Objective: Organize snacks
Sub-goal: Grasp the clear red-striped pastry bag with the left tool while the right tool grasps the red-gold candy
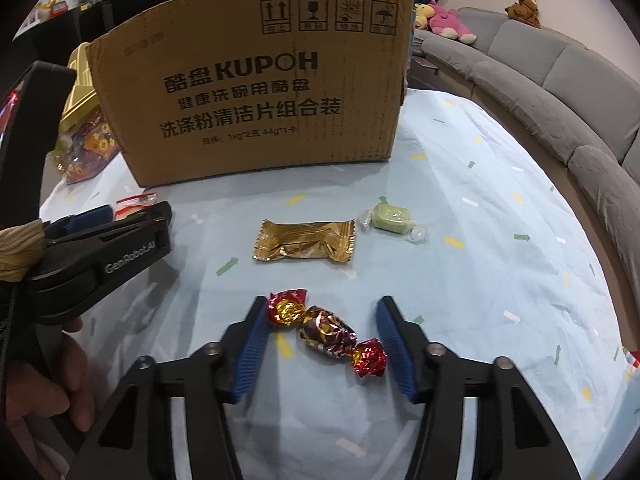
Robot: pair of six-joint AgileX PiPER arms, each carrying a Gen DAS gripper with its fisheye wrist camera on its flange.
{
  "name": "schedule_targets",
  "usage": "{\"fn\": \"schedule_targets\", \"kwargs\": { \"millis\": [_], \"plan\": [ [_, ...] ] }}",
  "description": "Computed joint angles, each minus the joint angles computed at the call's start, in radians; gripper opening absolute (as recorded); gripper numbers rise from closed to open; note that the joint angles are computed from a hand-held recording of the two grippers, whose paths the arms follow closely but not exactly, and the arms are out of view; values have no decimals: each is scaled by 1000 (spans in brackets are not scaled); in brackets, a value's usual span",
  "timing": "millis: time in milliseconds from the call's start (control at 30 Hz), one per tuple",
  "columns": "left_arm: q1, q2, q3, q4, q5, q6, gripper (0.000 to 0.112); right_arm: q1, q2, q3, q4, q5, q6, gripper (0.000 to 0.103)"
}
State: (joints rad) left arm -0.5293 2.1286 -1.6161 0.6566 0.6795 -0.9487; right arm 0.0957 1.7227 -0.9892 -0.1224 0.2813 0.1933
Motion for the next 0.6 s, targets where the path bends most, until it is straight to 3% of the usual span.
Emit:
{"fn": "schedule_targets", "kwargs": {
  "millis": [100,333,400,600],
  "plan": [
    [-4,-8,9,-3,-9,1,42,-4,-1,-1,26,0,-28,47],
    [-6,-17,33,10,-25,-14,37,-1,-16,7,79,8,-79,34],
    [-5,-14,31,9,-27,-13,36,-5,-16,2,118,15,-124,20],
    [-4,-29,54,30,-34,-31,35,-13,-8,-17,191,35,-197,20]
  ]
}}
